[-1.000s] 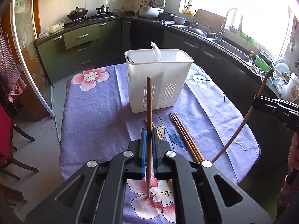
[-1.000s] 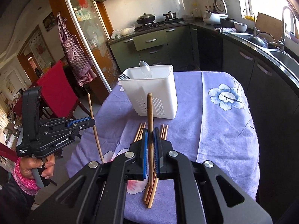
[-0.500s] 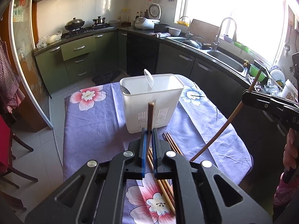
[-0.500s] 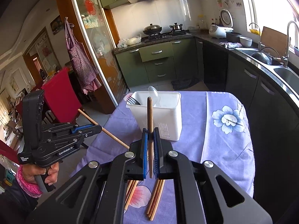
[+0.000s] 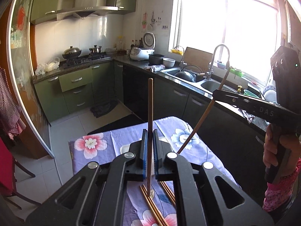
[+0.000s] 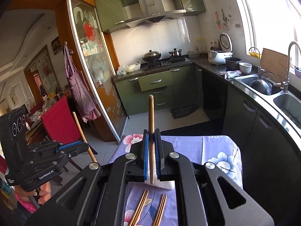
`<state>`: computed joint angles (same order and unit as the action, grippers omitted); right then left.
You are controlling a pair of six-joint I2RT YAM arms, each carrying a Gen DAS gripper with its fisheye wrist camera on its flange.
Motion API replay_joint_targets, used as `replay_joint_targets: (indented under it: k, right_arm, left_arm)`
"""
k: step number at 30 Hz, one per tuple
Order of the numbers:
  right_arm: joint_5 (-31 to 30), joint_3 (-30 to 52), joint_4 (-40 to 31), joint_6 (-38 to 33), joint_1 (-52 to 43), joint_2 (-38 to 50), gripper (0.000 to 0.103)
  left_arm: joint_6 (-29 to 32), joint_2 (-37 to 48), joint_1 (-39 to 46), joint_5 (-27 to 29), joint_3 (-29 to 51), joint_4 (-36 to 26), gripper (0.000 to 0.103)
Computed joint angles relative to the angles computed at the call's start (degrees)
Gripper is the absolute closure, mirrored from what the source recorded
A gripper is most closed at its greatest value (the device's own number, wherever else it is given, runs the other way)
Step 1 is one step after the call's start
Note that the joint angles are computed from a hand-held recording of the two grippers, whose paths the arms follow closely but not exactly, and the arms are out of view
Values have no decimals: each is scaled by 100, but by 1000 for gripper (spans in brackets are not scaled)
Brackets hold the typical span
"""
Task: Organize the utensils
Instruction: 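Drop the chopstick into the holder with the left gripper while the right gripper grasps and lifts another chopstick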
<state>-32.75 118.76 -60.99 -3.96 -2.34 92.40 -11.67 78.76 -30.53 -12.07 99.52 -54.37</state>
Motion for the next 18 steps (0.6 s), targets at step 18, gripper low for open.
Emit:
replay_joint_targets:
  k: [18]
  right_arm:
    - [849, 598, 374, -23, 651, 1759, 96]
  left_arm:
    - [135, 1685, 634, 295, 703, 198, 97]
